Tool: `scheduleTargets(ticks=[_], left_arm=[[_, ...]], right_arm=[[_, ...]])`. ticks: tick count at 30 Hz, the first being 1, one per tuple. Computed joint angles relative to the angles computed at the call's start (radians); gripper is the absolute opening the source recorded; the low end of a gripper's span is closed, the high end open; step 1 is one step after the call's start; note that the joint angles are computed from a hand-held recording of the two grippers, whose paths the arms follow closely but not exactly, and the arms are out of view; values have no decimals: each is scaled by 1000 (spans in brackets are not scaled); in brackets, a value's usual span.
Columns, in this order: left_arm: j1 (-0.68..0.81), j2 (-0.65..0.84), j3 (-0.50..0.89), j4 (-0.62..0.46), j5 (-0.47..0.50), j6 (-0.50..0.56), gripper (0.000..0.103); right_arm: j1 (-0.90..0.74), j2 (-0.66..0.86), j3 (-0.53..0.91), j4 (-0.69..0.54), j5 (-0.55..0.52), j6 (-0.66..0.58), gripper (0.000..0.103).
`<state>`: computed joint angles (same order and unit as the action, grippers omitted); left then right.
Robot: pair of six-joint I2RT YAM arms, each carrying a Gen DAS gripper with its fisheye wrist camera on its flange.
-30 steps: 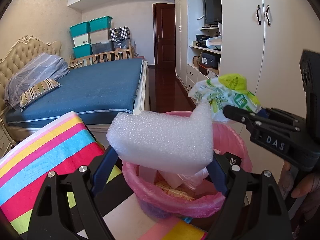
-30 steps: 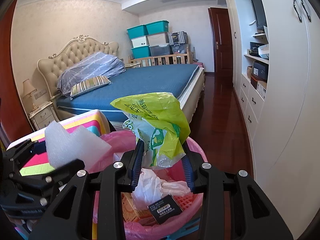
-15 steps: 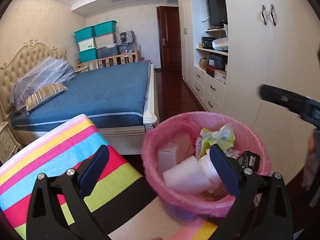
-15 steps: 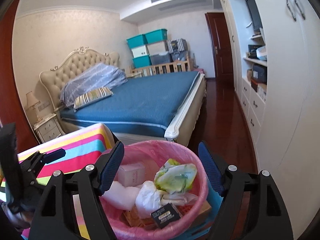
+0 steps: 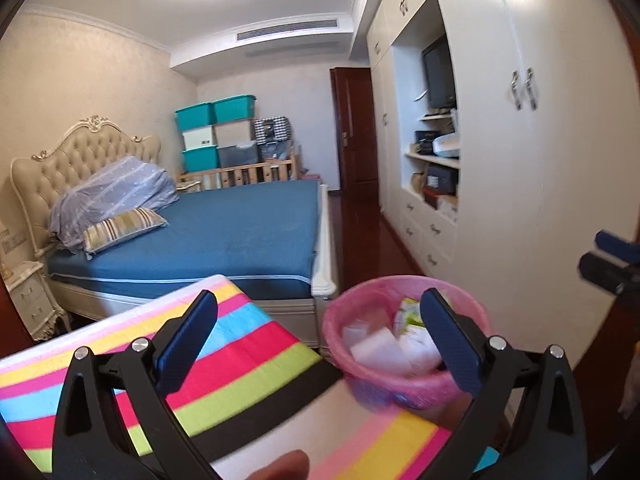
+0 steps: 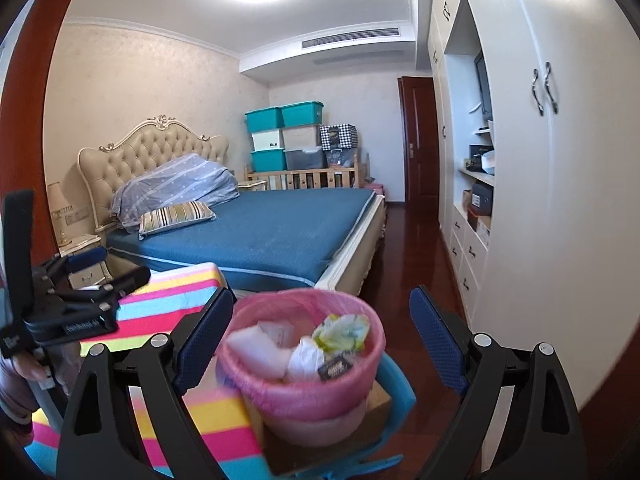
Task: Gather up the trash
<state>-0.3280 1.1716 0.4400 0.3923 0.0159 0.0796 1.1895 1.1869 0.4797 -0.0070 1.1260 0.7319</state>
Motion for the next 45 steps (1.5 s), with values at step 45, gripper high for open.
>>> scheduleTargets(ticks=[45], left_arm=[[-47, -253, -378, -42, -32, -12, 98]], right_arm=[[196, 453, 171, -343, -24, 520, 84]])
